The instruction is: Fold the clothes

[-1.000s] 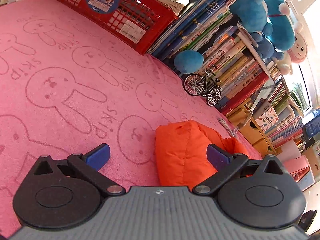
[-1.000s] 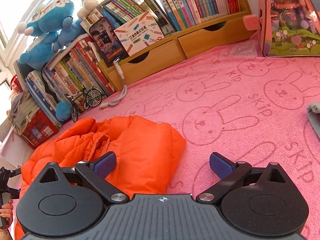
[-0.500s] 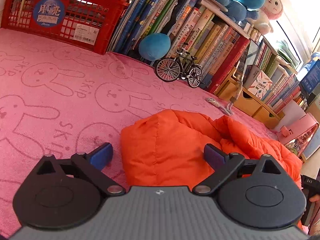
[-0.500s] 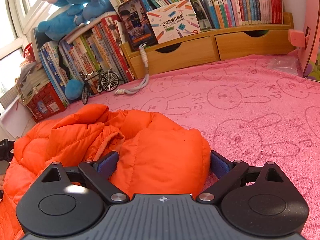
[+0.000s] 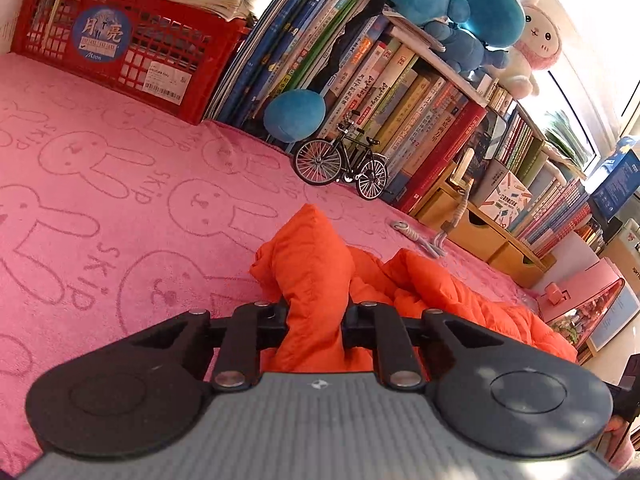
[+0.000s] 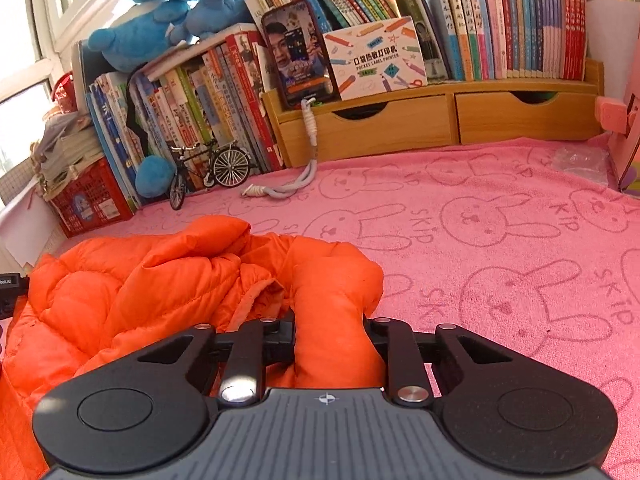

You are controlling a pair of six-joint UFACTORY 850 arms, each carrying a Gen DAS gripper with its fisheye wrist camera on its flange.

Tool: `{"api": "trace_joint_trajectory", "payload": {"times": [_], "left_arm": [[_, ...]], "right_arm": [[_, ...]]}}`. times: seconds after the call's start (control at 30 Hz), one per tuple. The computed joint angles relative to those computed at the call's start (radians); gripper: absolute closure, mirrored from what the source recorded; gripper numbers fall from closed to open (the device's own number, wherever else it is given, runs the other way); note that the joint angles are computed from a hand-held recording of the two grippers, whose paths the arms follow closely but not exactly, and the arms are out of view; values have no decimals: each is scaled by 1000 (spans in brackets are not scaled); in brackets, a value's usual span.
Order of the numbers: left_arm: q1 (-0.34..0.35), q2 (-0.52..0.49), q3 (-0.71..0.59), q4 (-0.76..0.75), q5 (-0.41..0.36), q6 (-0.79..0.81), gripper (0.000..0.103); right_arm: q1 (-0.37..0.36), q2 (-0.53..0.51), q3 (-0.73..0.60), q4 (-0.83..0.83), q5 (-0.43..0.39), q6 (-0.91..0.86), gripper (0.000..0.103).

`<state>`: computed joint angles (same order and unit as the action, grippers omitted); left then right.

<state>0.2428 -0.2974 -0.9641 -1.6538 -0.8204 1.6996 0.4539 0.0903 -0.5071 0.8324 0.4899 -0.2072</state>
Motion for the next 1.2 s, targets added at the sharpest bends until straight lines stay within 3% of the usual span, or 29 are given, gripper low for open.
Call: {"api": "trace_joint_trajectory", "payload": {"times": [0.37, 0.5, 0.63, 0.8, 0.83, 0.87, 0.93, 0.97, 1.03, 1.2], "left_arm": [[-55, -58, -141, -107, 10, -22, 87], [-103, -87, -193, -169, 111, 44, 87], [-139, -127, -226, -196, 199, 97, 86], [-161, -180, -252, -184, 293, 91, 85], [-166, -191, -257, -164, 320, 83, 81], [-172, -197, -260, -139, 353, 76, 70], [-187, -193, -254, -114, 420, 87, 57], [-194, -182, -242, -133, 450, 126, 42], [-209, -155, -216, -199, 519, 228, 23], [-179, -50, -90, -570, 488, 662, 23]], "right_arm": [[-64, -59, -150, 24, 38, -93, 87], [-107, -123, -239, 42, 32, -168, 86], [-149, -195, -295, 12, 4, -127, 86], [-156, -283, -322, 73, -6, -156, 86], [-156, -295, -321, 87, -4, -164, 84], [-156, -308, -319, 104, 1, -175, 81], [-152, -330, -319, 149, 13, -211, 63], [-149, -335, -319, 169, 20, -227, 58], [-136, -327, -315, 233, 40, -283, 44], [-68, -231, -225, 306, 176, -427, 19]]}}
